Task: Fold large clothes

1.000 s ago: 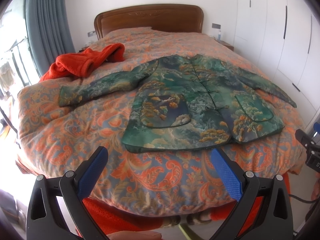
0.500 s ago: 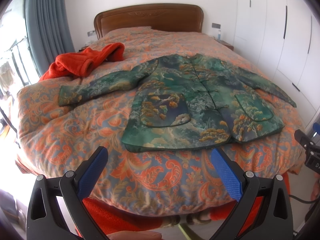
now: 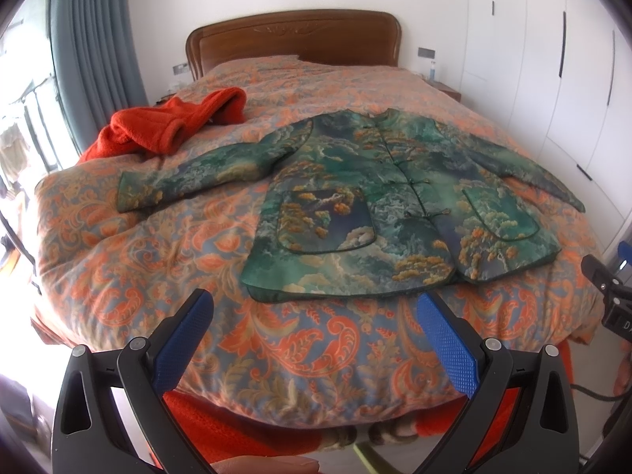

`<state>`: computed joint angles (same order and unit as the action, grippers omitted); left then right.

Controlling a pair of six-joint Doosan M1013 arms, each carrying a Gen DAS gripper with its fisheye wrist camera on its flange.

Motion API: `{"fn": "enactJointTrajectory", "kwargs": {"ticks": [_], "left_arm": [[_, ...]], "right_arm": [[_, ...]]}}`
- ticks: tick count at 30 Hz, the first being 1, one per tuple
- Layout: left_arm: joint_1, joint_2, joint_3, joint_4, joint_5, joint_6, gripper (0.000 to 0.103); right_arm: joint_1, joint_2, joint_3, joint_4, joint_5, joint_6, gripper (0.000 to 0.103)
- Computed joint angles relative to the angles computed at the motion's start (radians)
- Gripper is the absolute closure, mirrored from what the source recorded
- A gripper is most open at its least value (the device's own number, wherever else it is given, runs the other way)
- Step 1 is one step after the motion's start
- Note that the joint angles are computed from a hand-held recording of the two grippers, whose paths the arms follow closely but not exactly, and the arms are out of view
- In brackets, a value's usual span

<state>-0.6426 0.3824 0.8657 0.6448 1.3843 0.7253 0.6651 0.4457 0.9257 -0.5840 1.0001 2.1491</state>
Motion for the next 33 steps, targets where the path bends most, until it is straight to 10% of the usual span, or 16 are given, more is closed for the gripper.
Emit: {"fn": "enactJointTrajectory", "kwargs": {"ticks": [21, 33], "left_arm": [[0.008, 0.008, -0.016, 0.064, 0.012, 0.020, 0.000], [0.021, 0.011, -0.022, 0.121, -0.001, -0.084, 0.000]], "right_arm": [[-0.021, 0.003, -0.006, -0.054, -0.015, 0.019, 0.000], [-0.095, -0.041, 0.076, -0.122, -0.239, 0.080, 0.000]]}}
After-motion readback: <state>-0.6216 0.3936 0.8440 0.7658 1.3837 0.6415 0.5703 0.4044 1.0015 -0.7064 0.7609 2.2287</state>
